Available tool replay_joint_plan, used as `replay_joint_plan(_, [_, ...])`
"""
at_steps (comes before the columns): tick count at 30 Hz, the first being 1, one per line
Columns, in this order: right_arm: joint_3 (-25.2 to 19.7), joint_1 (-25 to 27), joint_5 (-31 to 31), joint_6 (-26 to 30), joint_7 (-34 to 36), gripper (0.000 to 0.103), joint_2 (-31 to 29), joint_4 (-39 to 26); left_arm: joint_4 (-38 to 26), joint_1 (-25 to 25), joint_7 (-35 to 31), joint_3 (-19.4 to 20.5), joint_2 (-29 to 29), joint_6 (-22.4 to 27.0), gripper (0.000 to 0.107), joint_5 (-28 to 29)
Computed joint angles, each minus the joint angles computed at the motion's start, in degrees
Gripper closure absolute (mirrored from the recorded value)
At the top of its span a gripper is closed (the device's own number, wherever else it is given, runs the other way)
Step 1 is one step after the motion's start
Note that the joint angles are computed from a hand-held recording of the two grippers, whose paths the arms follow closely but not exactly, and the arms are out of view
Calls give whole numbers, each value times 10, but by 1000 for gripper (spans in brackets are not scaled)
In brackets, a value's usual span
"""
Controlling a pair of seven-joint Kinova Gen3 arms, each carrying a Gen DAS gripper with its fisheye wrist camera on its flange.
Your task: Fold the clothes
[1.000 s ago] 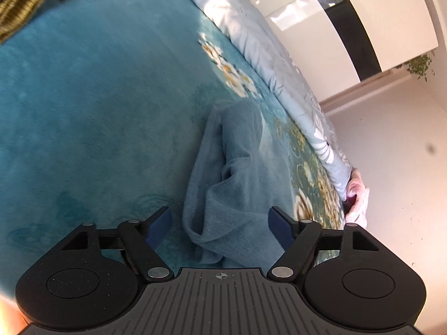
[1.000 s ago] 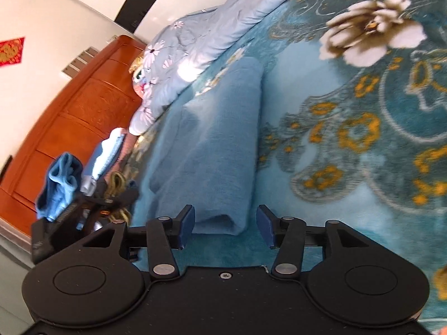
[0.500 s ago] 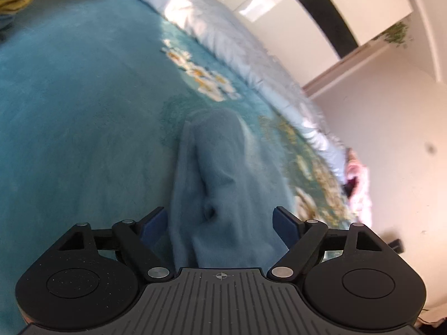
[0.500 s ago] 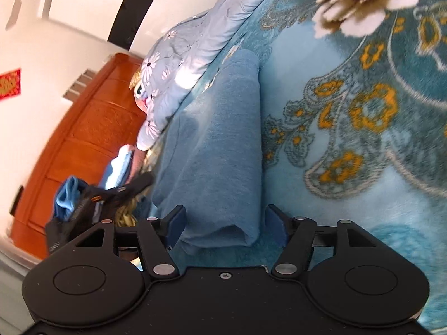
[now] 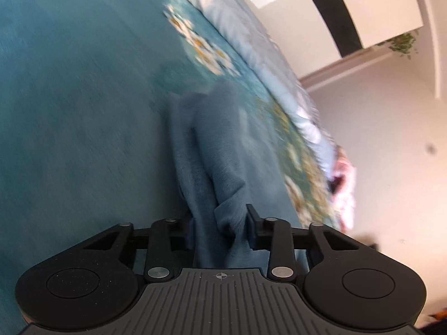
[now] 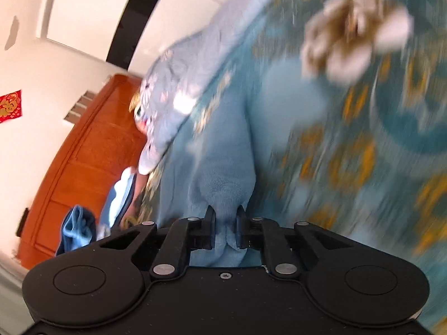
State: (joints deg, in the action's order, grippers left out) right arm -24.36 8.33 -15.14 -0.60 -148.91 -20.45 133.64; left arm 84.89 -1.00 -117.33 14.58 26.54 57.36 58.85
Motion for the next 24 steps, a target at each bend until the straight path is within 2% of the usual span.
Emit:
replay_joint_plan(3, [37,23,30,53,22,89,-25,-19,12,9,-22,17,3,18,82,13])
replay_joint_plan(6, [40,55,58,103,17,87,-33,-36,21,26,-40,24,4,30,82,21])
replay_joint_plan(9, [23,70,63,100,-19,80,-43,-20,32,48,-47,16,-10,6,82,9])
replay_joint_plan(11, [10,77,62,82,-41,74,-53,-1,39,43,-60,12,-17,-2,82,17])
replay_joint_plan(13, [-3,82,51,50,-61,62,-67,24,41,36,-66,6,-24,-6,71,21])
replay_joint_plan(15, [-19,89,33,17,-77,49,-80,48,48,31,-69,-2,-35,-24,54,28])
replay_joint_plan(17, [-39,99,17,6,-86,46,-88,58,57,26,-70,-10,-47,-47,38,34])
replay_joint_plan(19, [-58,107,3,3,-92,44,-90,64,48,23,-65,-14,-43,-60,38,37])
replay_joint_plan(21, [-82,121,-9,2,-99,44,-90,67,28,28,-51,-16,-33,-77,29,28])
replay_joint_plan(24, [-116,143,-16,-6,-100,40,-91,67,-23,33,-34,-8,2,-81,26,0])
